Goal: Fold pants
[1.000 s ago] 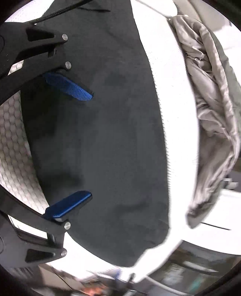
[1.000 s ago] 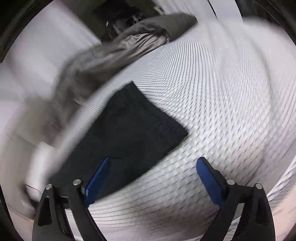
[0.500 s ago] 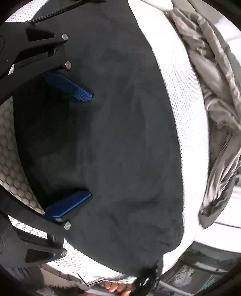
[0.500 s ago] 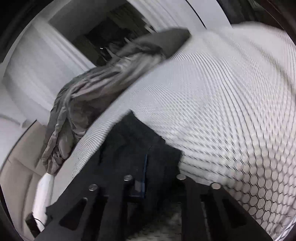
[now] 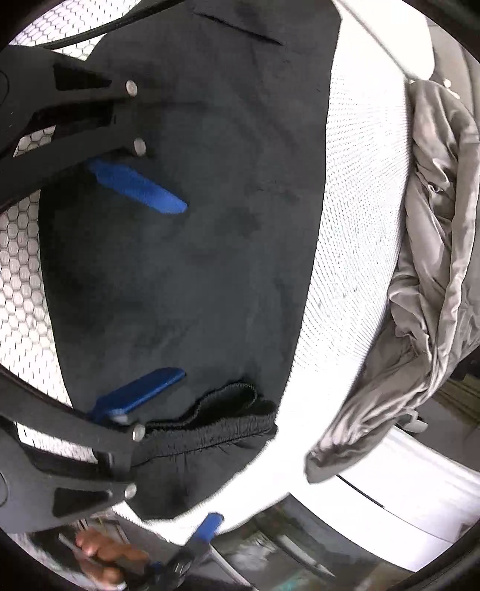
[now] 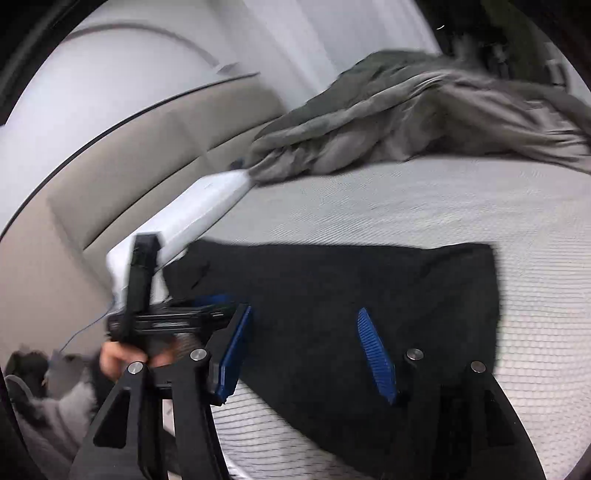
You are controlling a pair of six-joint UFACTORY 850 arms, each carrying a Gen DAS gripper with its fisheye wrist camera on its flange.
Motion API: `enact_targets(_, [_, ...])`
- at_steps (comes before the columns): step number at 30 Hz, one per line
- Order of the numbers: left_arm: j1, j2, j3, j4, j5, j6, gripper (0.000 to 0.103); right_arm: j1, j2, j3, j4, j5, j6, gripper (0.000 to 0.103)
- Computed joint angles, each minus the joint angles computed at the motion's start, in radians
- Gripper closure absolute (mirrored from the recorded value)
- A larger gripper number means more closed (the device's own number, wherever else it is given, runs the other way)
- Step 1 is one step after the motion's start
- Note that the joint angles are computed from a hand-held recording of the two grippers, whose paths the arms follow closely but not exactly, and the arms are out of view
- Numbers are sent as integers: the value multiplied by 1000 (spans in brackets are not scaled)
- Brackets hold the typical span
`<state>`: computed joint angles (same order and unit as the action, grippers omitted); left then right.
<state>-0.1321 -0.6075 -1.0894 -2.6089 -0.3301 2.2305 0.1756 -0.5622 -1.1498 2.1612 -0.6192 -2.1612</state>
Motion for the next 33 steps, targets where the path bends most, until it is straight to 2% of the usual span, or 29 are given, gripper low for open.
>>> enact_targets(2, [11, -15, -16, 158, -52, -156, 44, -16, 4, 18, 161, 74, -66, 43])
enact_targets(3, [15, -25, -28, 253, -89, -249, 49, -16, 12, 34, 199, 154, -100, 43])
enact_targets(4, [18, -41, -46, 356, -130, -350, 55, -20, -19, 9, 258, 196, -159, 44])
enact_targets(5, [19, -62, -67, 443, -175, -438, 57, -10, -55, -24, 274, 272, -176, 45])
enact_targets(6, [17, -80, -90, 509, -209, -504, 59, -5, -82, -45, 249, 305, -162, 45])
enact_targets(8, [11, -133, -154, 647, -272, -651, 59, -12, -92, -50, 210, 316, -134, 45])
enact_targets(10, [5, -182, -217, 754, -315, -777, 59, -18, -82, -38, 211, 283, -130, 45])
enact_targets(14, [-20, -270, -340, 890, -299, -954, 59, -52, -50, 33, 181, 222, -109, 45])
enact_targets(16, [-23, -300, -375, 871, -324, -962, 59, -64, -14, 94, 206, 203, -152, 45])
enact_targets(17, [-29, -308, -388, 848, -310, -958, 70, -62, -15, 104, 229, 197, -179, 45])
enact_targets(19, [-45, -307, -386, 772, -280, -908, 83, -61, -20, 102, 225, 196, -180, 45])
enact_targets(23, [-77, -267, -349, 634, -200, -741, 93, -38, -60, 38, 218, 229, -153, 45])
enact_targets(26, [-73, -213, -300, 534, -190, -616, 95, -40, -57, 27, 186, 219, -103, 45])
enact_targets(28, [-53, -164, -252, 472, -185, -532, 96, -50, -45, 40, 122, 167, -38, 45])
enact_targets(30, [-14, -105, -188, 402, -173, -439, 96, -54, -33, 56, 119, 128, -34, 45])
enact_targets(33, [44, -35, -103, 285, -119, -328, 96, -46, -28, 57, 115, 120, -27, 44])
